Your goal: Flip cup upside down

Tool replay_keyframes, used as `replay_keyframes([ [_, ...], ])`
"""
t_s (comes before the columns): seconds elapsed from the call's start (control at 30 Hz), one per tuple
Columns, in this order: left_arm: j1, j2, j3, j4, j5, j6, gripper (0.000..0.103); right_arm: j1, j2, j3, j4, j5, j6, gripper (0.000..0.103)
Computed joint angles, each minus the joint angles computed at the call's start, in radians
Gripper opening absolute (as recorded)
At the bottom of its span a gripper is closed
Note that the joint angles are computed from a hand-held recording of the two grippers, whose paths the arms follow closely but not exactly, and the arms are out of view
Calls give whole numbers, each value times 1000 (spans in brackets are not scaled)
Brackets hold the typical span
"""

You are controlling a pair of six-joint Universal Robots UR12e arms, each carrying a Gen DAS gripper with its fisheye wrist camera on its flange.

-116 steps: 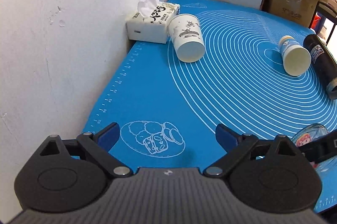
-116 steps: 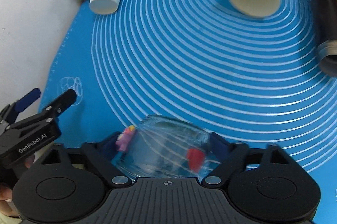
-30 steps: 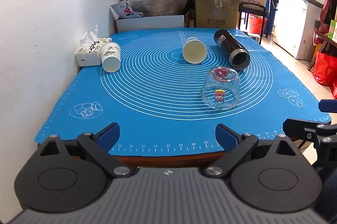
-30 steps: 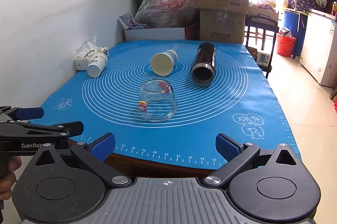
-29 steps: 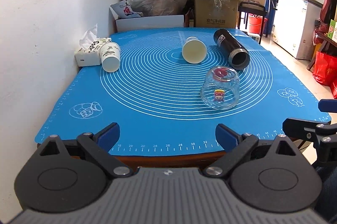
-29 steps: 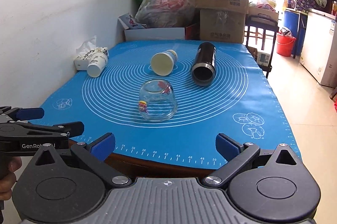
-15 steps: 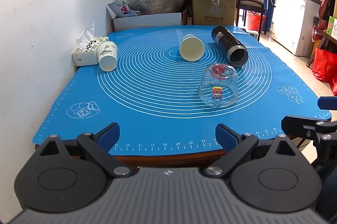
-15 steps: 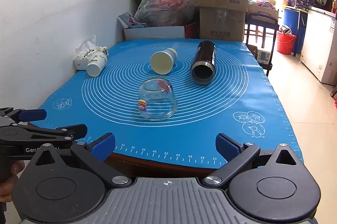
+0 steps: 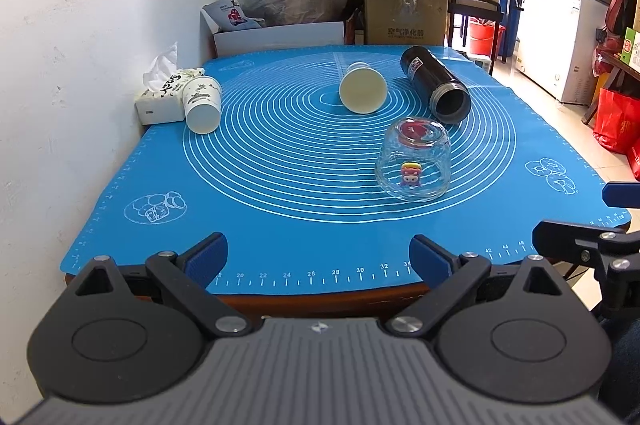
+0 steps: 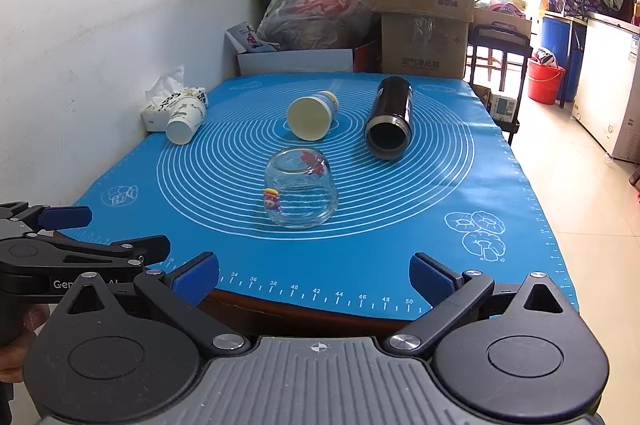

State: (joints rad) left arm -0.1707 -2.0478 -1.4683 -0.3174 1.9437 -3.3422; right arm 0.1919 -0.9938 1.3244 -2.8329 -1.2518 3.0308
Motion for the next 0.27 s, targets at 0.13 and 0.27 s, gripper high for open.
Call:
replay_keyframes([
  [0.13, 0, -2, 2, 1, 1, 3, 97, -1, 1, -3, 4, 2, 1, 103],
  [0.27, -3, -5, 6, -3, 9, 12, 97, -2, 3, -5, 7, 6, 7, 103],
])
